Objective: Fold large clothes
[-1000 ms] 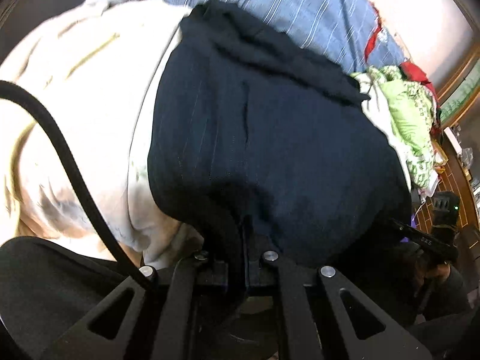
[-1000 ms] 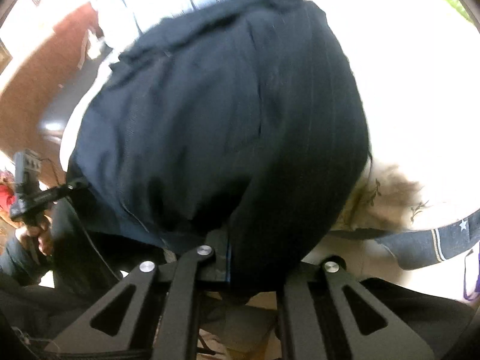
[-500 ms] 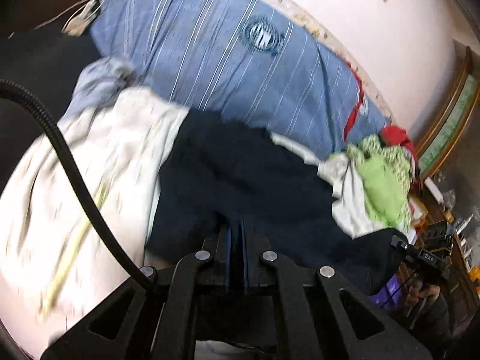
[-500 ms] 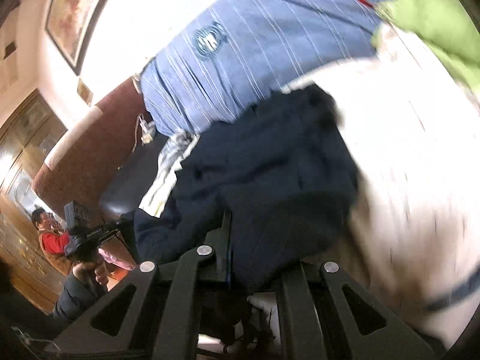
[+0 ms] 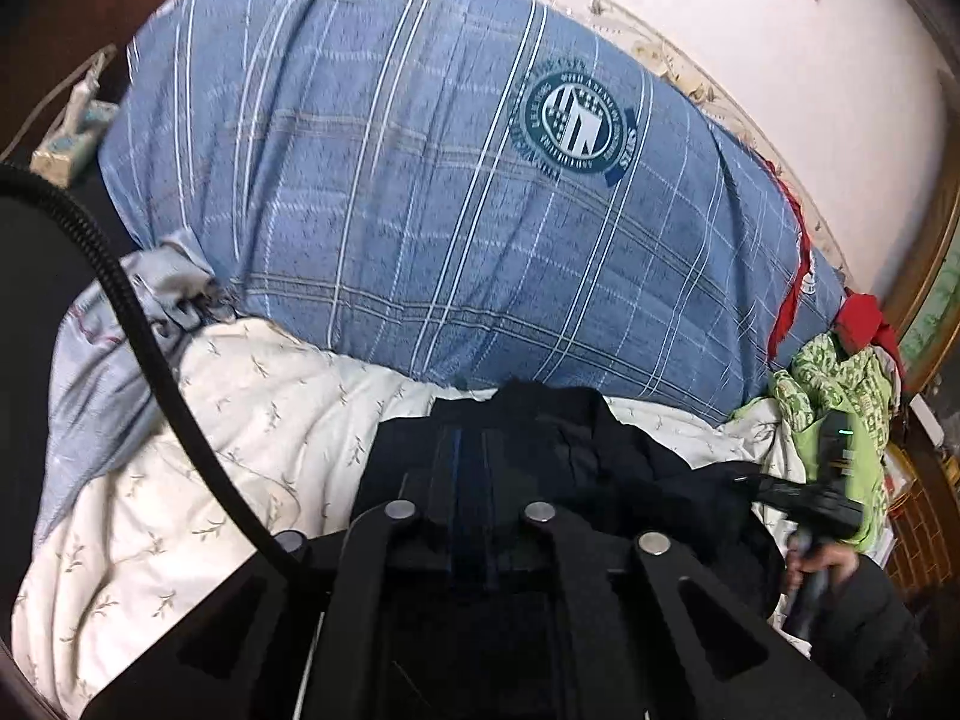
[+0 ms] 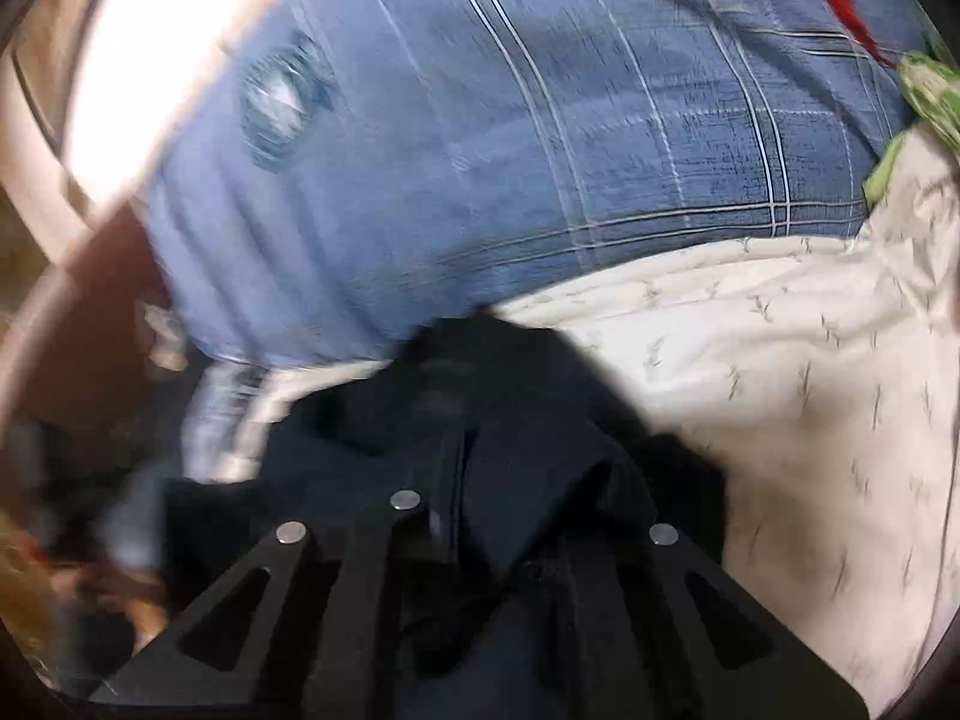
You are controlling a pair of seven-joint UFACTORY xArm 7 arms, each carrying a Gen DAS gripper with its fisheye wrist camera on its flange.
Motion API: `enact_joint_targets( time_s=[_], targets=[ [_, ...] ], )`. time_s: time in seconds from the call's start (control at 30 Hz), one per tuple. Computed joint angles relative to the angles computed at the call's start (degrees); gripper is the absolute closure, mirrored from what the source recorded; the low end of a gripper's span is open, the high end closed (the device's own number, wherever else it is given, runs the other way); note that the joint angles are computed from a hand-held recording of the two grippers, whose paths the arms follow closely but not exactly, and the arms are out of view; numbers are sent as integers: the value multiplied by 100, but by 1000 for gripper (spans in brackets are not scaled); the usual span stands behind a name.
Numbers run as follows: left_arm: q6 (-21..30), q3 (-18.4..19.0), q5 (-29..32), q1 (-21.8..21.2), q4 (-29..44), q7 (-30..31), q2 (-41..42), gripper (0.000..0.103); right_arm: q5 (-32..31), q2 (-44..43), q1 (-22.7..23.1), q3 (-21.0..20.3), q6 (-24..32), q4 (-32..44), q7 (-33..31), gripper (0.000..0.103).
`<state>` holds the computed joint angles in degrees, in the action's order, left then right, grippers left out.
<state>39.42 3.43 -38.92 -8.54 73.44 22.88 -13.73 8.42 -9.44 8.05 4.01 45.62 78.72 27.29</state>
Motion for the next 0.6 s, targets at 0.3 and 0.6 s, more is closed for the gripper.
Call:
enact_joint_targets(
  time_s=[0.3,0.6],
  targets=[
    [-153,-330,1256,-54,-1758,-427,-1812,15,552,97,-17,-130,-369,-316,-387,95],
    [-276,443,1403,-1006,-1387,973,-1105,1,699,34,-26,-134,-438,-373,-472,94]
  ],
)
